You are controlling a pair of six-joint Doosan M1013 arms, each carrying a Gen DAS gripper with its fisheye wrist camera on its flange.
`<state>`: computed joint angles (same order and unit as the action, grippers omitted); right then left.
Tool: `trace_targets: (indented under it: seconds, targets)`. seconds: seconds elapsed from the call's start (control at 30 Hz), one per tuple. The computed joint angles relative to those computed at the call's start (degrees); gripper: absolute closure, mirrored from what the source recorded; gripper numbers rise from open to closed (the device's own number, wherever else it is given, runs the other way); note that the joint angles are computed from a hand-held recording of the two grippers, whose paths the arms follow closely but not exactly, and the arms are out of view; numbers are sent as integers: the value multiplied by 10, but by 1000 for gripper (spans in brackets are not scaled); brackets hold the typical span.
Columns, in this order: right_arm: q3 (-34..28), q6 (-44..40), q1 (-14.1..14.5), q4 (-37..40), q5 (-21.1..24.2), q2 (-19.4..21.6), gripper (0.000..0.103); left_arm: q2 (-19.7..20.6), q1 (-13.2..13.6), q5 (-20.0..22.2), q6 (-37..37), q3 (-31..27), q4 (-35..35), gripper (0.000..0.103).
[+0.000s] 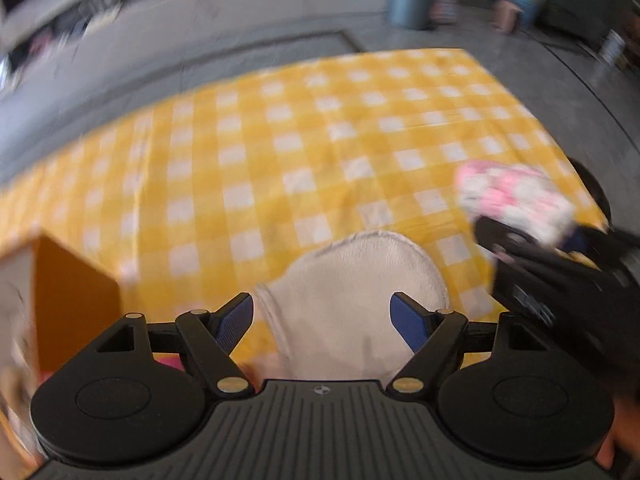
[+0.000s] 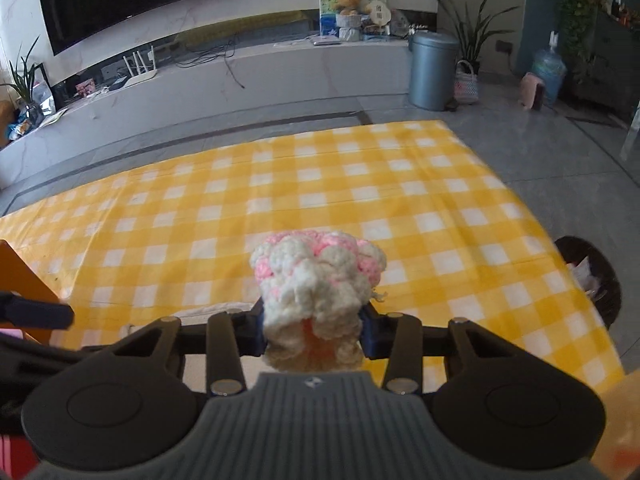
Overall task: Organize soft objects
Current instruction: 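Close the left gripper on the beige fuzzy pad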
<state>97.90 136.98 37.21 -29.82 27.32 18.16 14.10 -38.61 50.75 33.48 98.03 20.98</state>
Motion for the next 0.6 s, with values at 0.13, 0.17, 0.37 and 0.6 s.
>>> trace_targets:
  seconds: [0.13, 0.17, 0.37, 0.6]
  targets:
    - [8, 0, -7, 0, -15, -7, 61, 15, 2, -7, -22, -5, 13, 10]
    - [12, -10, -11, 18, -25, -9, 62, 20, 2, -9, -2, -8, 9, 10]
    - [17, -38, -15, 48, -44, -11, 61, 51, 19, -11, 252, -35, -69, 9]
    - [12, -99, -13, 93, -42, -4, 61, 65, 31, 17, 576, -47, -170, 8]
